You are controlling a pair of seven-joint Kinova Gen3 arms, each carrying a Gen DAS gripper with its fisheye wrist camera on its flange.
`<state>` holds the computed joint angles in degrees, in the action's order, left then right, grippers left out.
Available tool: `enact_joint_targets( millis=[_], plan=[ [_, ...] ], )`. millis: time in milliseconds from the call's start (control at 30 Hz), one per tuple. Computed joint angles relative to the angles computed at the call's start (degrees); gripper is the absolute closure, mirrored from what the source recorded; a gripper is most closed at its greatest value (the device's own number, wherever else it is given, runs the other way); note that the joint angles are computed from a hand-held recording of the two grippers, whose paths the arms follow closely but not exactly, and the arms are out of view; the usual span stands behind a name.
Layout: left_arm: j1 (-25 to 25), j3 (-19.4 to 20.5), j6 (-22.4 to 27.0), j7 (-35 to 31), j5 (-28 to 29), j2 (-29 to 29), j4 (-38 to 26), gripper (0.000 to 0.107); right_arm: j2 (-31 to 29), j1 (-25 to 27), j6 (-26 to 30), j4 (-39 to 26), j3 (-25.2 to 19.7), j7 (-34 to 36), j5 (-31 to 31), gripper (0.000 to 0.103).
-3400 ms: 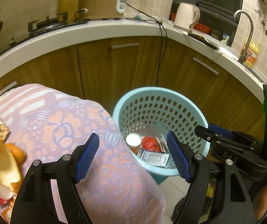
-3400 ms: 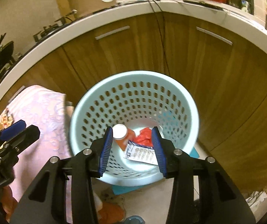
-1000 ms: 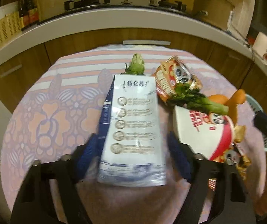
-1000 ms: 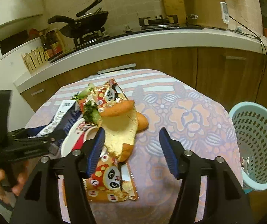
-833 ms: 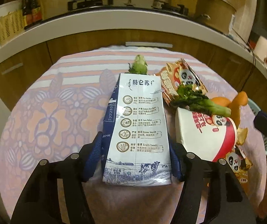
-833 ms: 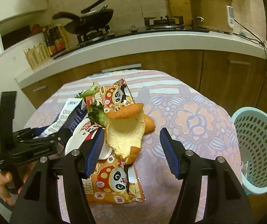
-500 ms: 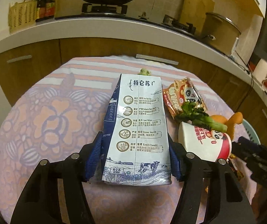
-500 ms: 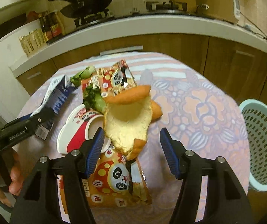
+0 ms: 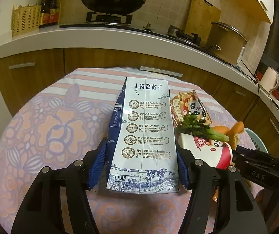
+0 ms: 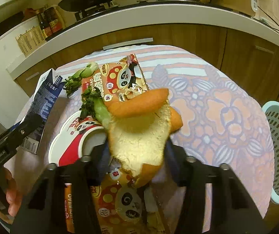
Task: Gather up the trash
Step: 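Carry the milk carton and bread crust over the blue basket and release both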
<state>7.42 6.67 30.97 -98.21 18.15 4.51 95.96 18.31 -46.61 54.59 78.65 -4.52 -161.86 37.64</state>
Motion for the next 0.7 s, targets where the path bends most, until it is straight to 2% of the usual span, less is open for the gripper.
enact_joint_targets(
  millis=[100, 167, 233, 467, 600, 700],
  plan=[
    [-0.05, 0.02, -0.60, -0.40, 0.41, -0.42, 0.52, 0.048, -1.06, -2.43, 1.40, 0.90, 0.20, -2.29, 3.81, 0.077],
    [-0.17, 0.05, -1.18, -1.18, 1.30, -0.88, 1.01, 0.048, -2.01, -3.12, 1.62, 1.56, -0.26, -3.71, 5.60, 0.079],
    [0.05, -0.02, -1.44, -0.95, 1.37, -1.30, 1.04, 0.048, -2.72, -3.73, 2.72, 1.54, -0.79, -4.61, 7.45, 0.080],
    [0.54, -0.23, -1.02, -7.05, 8.33, -4.60, 0.49, 0.048, -6.12, -4.61, 6.31, 2.53, -3.04, -8.02, 13.67, 0.080],
    [2.40, 0.08, -0.28, -8.41, 9.84, -5.51, -1.06, 0.048, -8.05, -4.64, 9.48, 3.52, -4.72, -9.98, 17.17, 0.080],
    [4.29, 1.06, -0.34, -7.97, 8.93, -5.71, -2.28, 0.048, -9.71, -4.28, 12.00, 4.50, -6.09, -11.15, 19.05, 0.080]
  ],
)
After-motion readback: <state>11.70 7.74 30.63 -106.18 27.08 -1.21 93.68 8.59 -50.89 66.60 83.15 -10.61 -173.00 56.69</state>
